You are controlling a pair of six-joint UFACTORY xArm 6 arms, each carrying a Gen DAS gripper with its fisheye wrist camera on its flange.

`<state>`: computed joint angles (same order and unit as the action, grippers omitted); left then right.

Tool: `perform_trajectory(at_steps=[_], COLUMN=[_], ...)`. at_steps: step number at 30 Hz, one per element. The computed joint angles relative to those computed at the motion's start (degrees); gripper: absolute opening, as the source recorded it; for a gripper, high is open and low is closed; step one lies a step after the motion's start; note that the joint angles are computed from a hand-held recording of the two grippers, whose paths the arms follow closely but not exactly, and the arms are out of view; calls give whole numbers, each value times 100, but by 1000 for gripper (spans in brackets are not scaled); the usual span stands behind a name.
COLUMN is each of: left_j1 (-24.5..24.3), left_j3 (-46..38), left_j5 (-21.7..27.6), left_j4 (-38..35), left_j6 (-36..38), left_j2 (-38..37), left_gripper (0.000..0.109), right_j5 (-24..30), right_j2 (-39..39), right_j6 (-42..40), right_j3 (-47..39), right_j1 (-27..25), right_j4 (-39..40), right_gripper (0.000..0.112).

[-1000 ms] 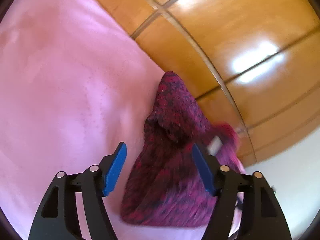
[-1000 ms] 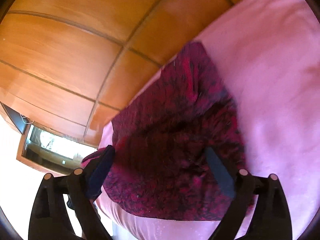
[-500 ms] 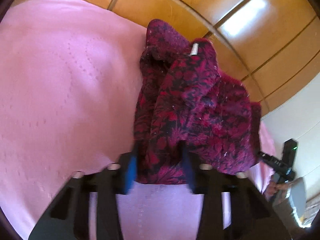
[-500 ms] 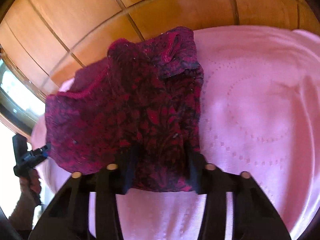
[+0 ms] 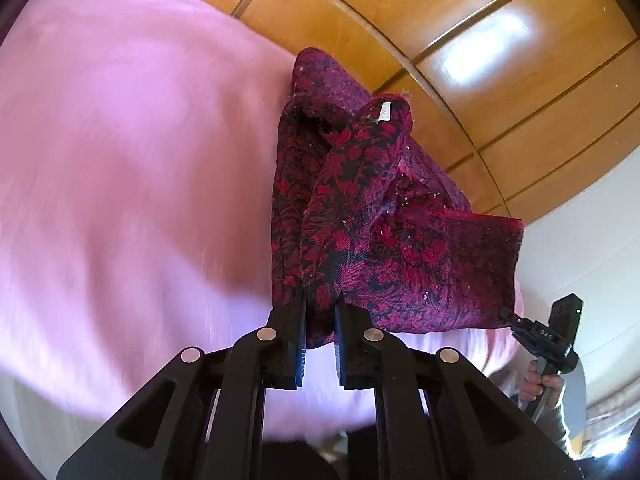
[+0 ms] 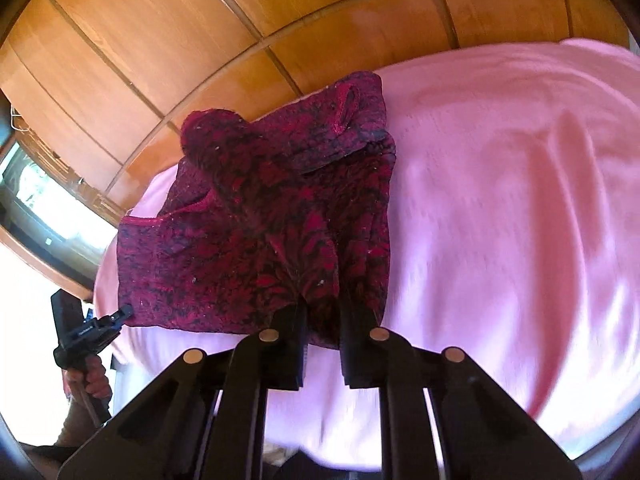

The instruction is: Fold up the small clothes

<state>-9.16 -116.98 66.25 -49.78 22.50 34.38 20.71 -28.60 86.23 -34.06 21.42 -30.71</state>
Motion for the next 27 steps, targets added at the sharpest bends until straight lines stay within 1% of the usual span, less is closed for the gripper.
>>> perform_trajectory(at_steps=[2,4,6,8,9,10,11,12,13,14,17,19,21,23,25,26,27], left_j1=[109,120,47,-57,-118,-213,-227,-297,-359,-367,-466,-519,-608,-693,-734,-759,-764], left_j3=[842,1544,1827,1735,1684,1612,1629,1512,1330,1267,690,382,-149,-792,-1071,-1238,-1353], left_j5=[66,24,-117,-272,-431,-730,-873,-1013,-1177,-1243,-1288,-1275,-1184,-996,-907,-839,-771], left_j4=[-110,106,375,688,826,1057,1126,1211,1319,1363,1571,1669,1806,1874,1933,1980,2002], left_j6=[136,243,295,222,229,251,361,381,422,477,487,556,518,401,367,320,268], left_j2=[-603,-1127,-1358,-1361,-1356,-1351,-1388,-1326,-1223,-1174,-776,-564,-194,226,433,562,640], left_gripper=[10,10,12,15,19,22,28,35,38,41,42,42,42,42,42,42,41], right_j5=[56,306,372,414,499,574,712,861,1001,1172,1559,1746,1933,1861,1962,2020,2021], right_j2=[-362,-682,-824,-708,-551,-465,-387,-325,-292,-230,90,339,693,901,1184,1298,1449], right_j6=[-21,-65,-27,-27,-55,-96,-84,-25,120,231,191,-22,-245,-430,-606,-698,-805], right_j3=[303,524,716,691,534,425,284,153,34,-114,-652,-986,-1384,-1548,-1769,-1870,-1966], right_j1=[217,498,638,681,659,633,632,615,609,617,646,663,672,575,545,536,496], right_j4=[303,558,790,842,795,775,698,516,232,0,-498,-759,-1042,-1116,-1258,-1280,-1289], right_gripper=[11,11,11,13,17,21,30,47,55,61,61,61,61,60,58,54,47])
